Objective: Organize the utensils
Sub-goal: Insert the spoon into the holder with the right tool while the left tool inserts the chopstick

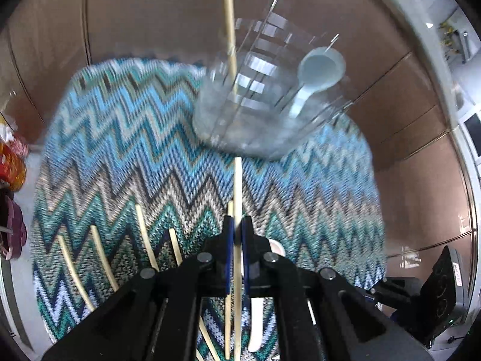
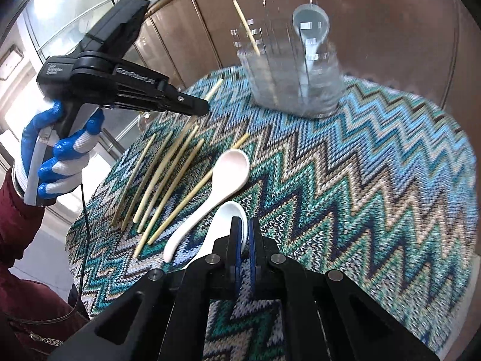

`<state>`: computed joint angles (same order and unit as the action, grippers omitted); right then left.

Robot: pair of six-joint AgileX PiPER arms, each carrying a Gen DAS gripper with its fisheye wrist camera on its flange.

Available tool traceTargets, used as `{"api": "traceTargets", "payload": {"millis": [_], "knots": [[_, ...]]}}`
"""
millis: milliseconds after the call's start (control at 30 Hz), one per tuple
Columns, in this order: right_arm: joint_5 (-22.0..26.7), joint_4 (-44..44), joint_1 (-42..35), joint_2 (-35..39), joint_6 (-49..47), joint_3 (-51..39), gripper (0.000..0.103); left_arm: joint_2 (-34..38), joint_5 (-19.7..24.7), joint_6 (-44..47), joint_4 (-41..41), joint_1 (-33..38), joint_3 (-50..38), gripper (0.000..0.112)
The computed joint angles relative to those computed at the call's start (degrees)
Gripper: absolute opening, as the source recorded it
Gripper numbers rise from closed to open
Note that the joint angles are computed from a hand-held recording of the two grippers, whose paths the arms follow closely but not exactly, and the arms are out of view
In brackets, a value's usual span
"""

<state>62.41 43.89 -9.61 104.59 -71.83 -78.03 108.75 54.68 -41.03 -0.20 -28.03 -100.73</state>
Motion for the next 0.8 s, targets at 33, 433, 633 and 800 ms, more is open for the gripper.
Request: {"api": "traceTargets", "payload": {"millis": [33,433,633,800], "knots": [[-0.77,0.44,-0.28,-1.37,-0.66,1.02,0.004,-1.59,-0.54,-1.88,2.47,-1.07,0.47,0.005],[-14.78,10.21,1.23,-12.87,-1.42,-2.31,0.005,-9.60,-3.57,-21.87,37.94,-9.17,-5.52,0.005],[-27.36,13.89,7.01,-9.65,-0.29,-9.80,0.005,-3.90,-5.52,-28.06,50.53,-7.68,-14.99,0.005],[-36.57,13.32,11.68,-3.42,-0.40,-16.34,0.005,4.97,-6.12,-27.96,53.72,-5.21,-25.74,0.005]]}}
